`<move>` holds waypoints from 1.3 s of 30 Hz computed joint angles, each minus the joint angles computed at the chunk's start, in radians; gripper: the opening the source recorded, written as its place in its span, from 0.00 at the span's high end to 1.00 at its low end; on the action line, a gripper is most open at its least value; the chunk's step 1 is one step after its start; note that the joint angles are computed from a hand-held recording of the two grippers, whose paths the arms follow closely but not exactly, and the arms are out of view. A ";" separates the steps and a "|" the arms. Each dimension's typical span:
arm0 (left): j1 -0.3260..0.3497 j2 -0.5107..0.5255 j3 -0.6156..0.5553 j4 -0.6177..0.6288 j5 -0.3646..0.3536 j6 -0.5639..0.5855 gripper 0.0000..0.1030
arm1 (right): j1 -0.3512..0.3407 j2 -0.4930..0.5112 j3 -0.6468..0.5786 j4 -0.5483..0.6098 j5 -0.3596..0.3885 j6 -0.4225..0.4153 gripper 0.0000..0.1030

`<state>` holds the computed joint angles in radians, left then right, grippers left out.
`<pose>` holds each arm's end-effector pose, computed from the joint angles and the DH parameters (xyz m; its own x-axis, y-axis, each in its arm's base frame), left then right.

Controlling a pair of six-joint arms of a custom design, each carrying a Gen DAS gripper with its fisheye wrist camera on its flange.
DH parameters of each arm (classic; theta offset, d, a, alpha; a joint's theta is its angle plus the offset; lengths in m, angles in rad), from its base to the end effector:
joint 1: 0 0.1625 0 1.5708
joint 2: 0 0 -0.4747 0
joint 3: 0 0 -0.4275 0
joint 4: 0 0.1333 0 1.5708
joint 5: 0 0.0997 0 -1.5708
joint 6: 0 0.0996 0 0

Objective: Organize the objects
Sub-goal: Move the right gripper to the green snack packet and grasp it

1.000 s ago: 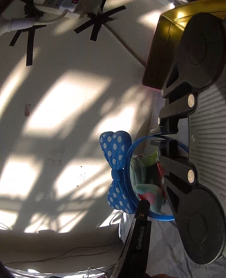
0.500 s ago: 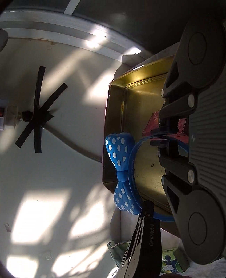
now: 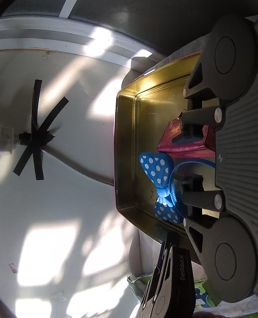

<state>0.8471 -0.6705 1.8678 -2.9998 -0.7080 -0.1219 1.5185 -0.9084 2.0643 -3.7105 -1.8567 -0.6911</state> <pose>-0.2671 -0.6178 0.0193 -0.6767 0.2090 -0.7060 0.5664 0.7604 -0.3178 0.0738 -0.6037 0.1757 -0.7473 -0.1332 0.6511 -0.5805 0.6076 -0.5420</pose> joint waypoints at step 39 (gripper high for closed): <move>0.028 -0.671 0.585 0.528 0.264 -0.719 0.58 | 0.316 0.150 0.095 0.326 0.015 -0.045 0.58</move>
